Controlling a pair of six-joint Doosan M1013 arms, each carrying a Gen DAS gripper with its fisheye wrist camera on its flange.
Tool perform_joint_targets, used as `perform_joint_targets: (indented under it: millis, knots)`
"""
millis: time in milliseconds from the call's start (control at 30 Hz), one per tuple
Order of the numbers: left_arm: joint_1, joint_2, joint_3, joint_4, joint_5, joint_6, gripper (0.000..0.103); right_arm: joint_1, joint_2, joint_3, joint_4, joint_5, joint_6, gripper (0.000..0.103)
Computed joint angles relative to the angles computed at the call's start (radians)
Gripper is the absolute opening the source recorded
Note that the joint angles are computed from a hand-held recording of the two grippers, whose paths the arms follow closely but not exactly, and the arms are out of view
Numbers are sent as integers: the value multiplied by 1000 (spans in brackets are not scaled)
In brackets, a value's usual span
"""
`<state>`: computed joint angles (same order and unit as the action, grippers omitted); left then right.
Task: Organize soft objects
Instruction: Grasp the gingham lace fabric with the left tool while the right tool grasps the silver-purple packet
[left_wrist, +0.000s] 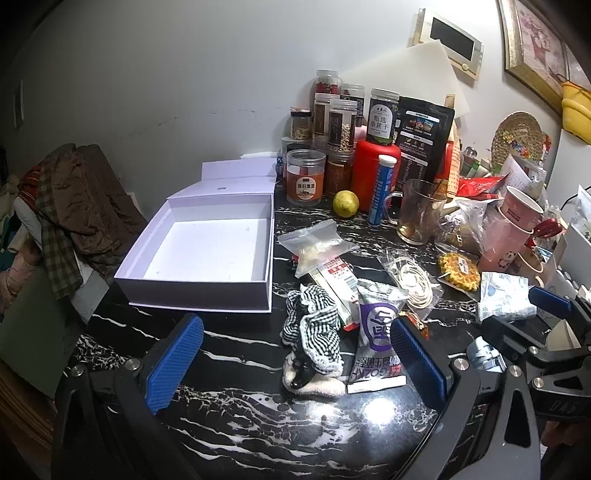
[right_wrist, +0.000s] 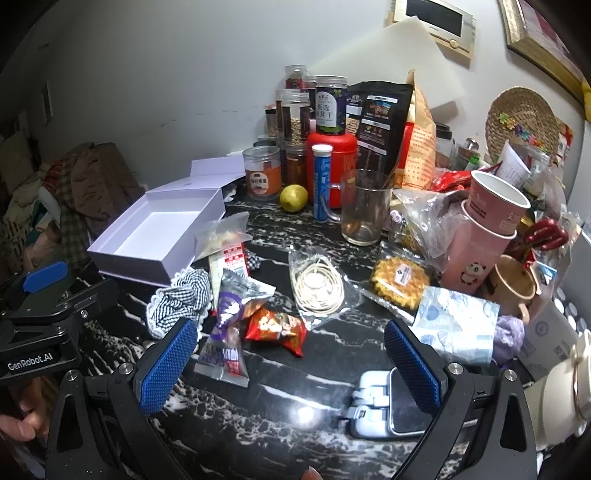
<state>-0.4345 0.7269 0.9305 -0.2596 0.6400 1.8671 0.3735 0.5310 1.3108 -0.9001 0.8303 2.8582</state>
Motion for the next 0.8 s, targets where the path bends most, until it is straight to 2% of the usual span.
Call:
perform_joint_targets:
  millis: [433, 800]
  knots:
    - [7, 4, 11, -49, 44, 37, 103, 1, -13, 51, 46, -50, 24, 103]
    - [10, 71, -72, -64, 146, 35, 103, -22, 6, 50, 125, -86, -29, 103]
